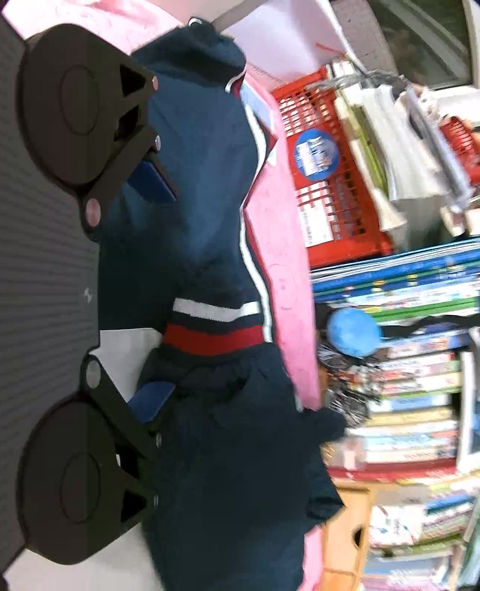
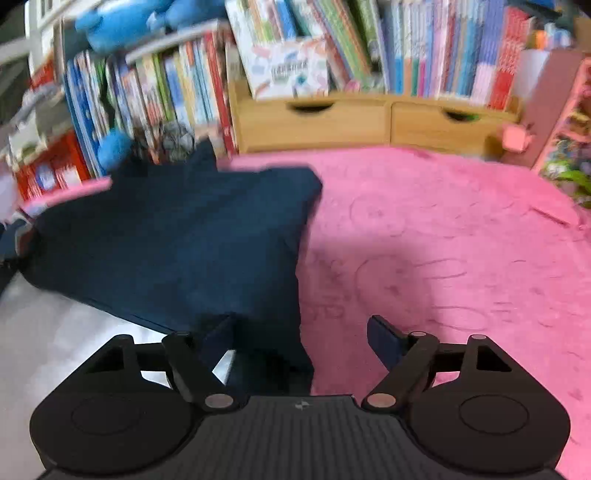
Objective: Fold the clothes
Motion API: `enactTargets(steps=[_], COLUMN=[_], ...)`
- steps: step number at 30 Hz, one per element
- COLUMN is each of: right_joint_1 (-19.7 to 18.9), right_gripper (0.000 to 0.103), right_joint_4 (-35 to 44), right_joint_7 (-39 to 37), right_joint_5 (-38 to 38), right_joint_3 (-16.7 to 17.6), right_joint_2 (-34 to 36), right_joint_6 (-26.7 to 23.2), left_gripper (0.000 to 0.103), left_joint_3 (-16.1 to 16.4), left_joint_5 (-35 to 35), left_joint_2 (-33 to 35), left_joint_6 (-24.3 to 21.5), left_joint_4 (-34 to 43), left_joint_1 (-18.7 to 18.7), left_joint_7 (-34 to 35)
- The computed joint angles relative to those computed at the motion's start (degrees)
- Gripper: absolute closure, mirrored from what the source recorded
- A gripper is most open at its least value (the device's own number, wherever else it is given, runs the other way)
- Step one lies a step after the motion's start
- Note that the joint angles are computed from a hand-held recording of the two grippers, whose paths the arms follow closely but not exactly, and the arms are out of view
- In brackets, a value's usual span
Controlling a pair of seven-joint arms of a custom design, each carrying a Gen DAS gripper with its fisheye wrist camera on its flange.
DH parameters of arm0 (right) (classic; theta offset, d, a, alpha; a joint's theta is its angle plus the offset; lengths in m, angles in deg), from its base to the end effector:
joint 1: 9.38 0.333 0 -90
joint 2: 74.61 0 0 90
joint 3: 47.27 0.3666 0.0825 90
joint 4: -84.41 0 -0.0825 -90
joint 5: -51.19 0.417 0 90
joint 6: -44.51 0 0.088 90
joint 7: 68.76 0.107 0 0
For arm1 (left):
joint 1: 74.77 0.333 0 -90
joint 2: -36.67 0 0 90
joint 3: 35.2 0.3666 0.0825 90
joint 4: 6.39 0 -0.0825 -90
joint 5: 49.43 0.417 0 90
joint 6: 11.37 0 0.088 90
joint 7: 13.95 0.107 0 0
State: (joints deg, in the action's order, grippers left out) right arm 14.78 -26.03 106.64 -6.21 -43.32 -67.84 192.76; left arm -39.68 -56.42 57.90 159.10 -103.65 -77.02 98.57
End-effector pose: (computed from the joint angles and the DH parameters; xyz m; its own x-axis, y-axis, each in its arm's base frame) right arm 0.5759 0.3233 0.5164 -0.2124 -0.9707 -0.1125 -0.6152 0.2223 -0.7564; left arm 0.7504 -0.0707 0.5219 -0.2880 -0.9418 -0.1733 -0.5558 0.3118 -0.7707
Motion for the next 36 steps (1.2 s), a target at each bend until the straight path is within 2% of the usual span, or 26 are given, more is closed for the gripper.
enactTargets(steps=[1,3,8,10,12,15,17,19,20,22,25,26,28,30,32,34,36], right_joint_1=[0.73,1.81,3.35,4.14,5.03,6.34,7.14,10.19,10.25,9.6,8.92,8.92,8.37,8.27,8.65,8.98,9.4], right_gripper=[0.021,0.014,0.009,0.008,0.008,0.008,0.008,0.006,0.006,0.0,0.0,0.0,0.0,0.0,0.0,0.0,0.0], right_joint_4=[-0.76,-1.42,0.14,2.04,3.7,3.07,1.46,-4.13,-7.01,-13.41,-18.74,-18.85,-18.24,-16.26,-14.21,-12.66,-11.41], right_joint_7=[1.64,4.42,5.69,6.55,5.61,-3.95,-8.55,-0.68,2.75,6.17,2.67,0.4,-1.23,-2.84,-4.16,-3.45,-1.89], right_joint_5=[-2.83,-8.46,-15.42,-17.76,-17.55,-9.46,-5.86,-14.7,-17.92,-16.57,-6.3,-2.52,-1.75,-4.84,-9.14,-13.49,-16.76], right_joint_3=[0.16,1.1,3.55,3.66,3.48,4.02,4.62,1.88,2.02,3.77,6.88,8.01,10.58,12.88,13.63,13.0,12.27], right_joint_2=[-1.21,-2.75,-2.22,0.01,2.59,4.38,4.47,0.05,-2.39,-8.18,-14.94,-16.09,-16.89,-15.43,-13.13,-10.82,-8.71], right_joint_6=[-0.03,-0.13,4.08,8.03,12.14,15.19,15.4,13.5,12.36,6.85,-3.94,-8.12,-12.6,-15.14,-13.87,-8.07,-3.49], left_gripper=[0.0,0.0,0.0,0.0,0.0,0.0,0.0,0.0,0.0,0.0,0.0,0.0,0.0,0.0,0.0,0.0,0.0], left_joint_3=[-3.35,-7.33,-14.29,-15.24,-14.63,-13.95,-12.37,-9.96,-8.71,-6.4,-4.37,-3.73,-1.91,0.02,0.8,1.11,1.03], left_joint_5=[-2.55,-7.18,-23.33,-28.66,-30.21,-37.58,-42.19,-43.51,-43.34,-42.74,-40.84,-42.09,-46.16,-49.26,-50.28,-50.38,-48.52], left_joint_2=[-1.57,-4.3,-11.19,-13.61,-15.58,-17.61,-18.81,-19.67,-19.96,-20.58,-22.69,-23.75,-25.73,-27.52,-28.73,-29.62,-29.74], left_joint_6=[0.53,0.6,-2.75,-5.09,-5.87,-4.66,-6.6,-10.25,-12.05,-14.66,-11.57,-10.79,-12.64,-15.64,-16.17,-15.51,-14.33], left_joint_4=[-1.86,-5.13,-12.83,-15.56,-18.42,-21.82,-22.6,-22.6,-22.44,-22.32,-24.48,-25.47,-26.55,-27.41,-28.75,-30.15,-31.12], left_joint_1=[2.94,6.49,12.63,13.15,12.07,11.16,10.98,10.89,10.79,10.37,8.27,7.42,5.71,4.13,2.85,1.81,1.36], left_joint_7=[3.36,8.65,25.26,31.68,34.99,43.86,47.8,47.87,47.35,46.4,46.33,48.48,54.03,58.55,60.92,61.99,59.81])
